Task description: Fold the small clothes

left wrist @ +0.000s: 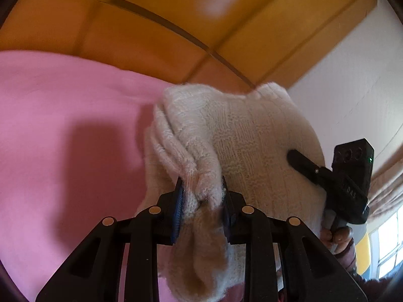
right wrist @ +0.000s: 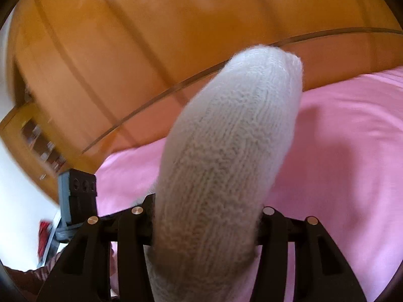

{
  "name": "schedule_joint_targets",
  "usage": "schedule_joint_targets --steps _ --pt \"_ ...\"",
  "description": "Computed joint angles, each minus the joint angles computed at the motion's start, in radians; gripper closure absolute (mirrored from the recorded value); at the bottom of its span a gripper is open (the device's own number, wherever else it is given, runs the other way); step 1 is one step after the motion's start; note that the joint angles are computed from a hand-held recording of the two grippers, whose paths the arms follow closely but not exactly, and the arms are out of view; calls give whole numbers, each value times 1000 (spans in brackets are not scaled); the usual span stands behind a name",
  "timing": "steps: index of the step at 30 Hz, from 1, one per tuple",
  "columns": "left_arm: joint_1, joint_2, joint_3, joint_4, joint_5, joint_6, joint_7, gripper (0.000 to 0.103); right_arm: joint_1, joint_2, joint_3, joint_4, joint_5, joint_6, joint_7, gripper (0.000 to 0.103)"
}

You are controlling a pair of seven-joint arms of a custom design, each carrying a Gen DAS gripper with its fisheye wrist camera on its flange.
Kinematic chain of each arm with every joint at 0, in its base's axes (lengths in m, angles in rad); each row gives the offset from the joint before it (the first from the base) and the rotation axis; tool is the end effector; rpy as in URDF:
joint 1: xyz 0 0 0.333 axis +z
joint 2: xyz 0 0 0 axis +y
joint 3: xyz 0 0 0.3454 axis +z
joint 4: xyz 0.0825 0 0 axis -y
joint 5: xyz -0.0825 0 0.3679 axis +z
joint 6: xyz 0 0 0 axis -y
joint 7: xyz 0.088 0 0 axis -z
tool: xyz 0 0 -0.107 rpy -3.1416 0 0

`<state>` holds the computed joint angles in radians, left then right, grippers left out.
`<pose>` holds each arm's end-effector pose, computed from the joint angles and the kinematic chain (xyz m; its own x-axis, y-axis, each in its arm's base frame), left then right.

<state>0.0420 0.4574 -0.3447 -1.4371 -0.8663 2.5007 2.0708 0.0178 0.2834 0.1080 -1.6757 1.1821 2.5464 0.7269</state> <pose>0.7127 -0.1590 0.5418 -0.3518 -0.7110 0.6088 -0.8015 -0.1072 -0.5884 0.6739 0.0643 0.5315 0.3407 -0.7731 -0.5350 -0.7094 0.1620 -0.6859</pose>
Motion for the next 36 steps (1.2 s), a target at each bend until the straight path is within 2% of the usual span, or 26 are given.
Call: schedule_joint_targets --steps 3,5,6,7,10,11,12,13,14,16,17,19,20,21,22,24,26,28,30,33,36 --pt "-137 122 76 186 254 -38 -200 78 -8 22 -41 -22 -68 72 81 48" --pt "-242 180 163 268 465 -54 -351 78 -9 49 -67 -43 -164 101 196 37" --pt "-254 190 171 277 495 -45 -375 77 -19 57 -68 -51 -190 90 237 30" --pt "-253 180 163 251 509 -12 -381 76 -30 57 -62 -70 -196 93 260 25" --pt "-260 137 161 166 581 73 -412 76 -54 6 -21 -154 -125 204 189 23" --pt "-260 116 160 128 604 102 -421 76 -43 -9 -22 -171 -132 255 197 27" --pt "-256 94 161 82 630 138 -425 76 -27 -31 -23 -195 -146 314 210 40" --pt "-262 85 166 63 661 162 -446 76 -18 -52 -16 -210 -151 352 209 47" --pt "-264 88 165 63 685 174 -465 76 -11 -69 -4 -220 -142 386 198 48" --pt "-287 73 187 34 751 212 -530 76 -1 -81 10 -214 -137 396 174 54" --pt "-299 58 205 7 792 227 -562 76 25 -71 -7 -202 -215 392 232 54" --pt "-353 54 279 -8 919 238 -658 76 70 -39 -65 -180 -423 366 392 54" --pt "-350 35 278 -43 943 250 -675 76 111 -6 -110 -156 -558 345 511 53" --pt "-339 38 267 -44 950 252 -690 76 133 22 -135 -137 -630 324 584 53" --pt "-327 31 254 -56 955 258 -702 76 137 46 -135 -132 -653 341 617 53" --pt "-303 30 229 -58 955 260 -709 76 145 59 -128 -156 -701 428 642 53" --pt "-284 18 207 -73 946 263 -714 76 133 38 -117 -179 -727 432 682 53" --pt "-292 1 223 -92 964 265 -752 60 103 9 -82 -210 -732 449 694 51" --pt "-300 -19 241 -118 991 282 -798 50 88 -18 -63 -239 -760 462 717 46" --pt "-287 -50 234 -161 1003 300 -828 48 70 -74 -35 -300 -780 482 729 41" --pt "-282 -82 234 -206 1021 323 -850 48 40 -120 13 -353 -713 500 688 39"
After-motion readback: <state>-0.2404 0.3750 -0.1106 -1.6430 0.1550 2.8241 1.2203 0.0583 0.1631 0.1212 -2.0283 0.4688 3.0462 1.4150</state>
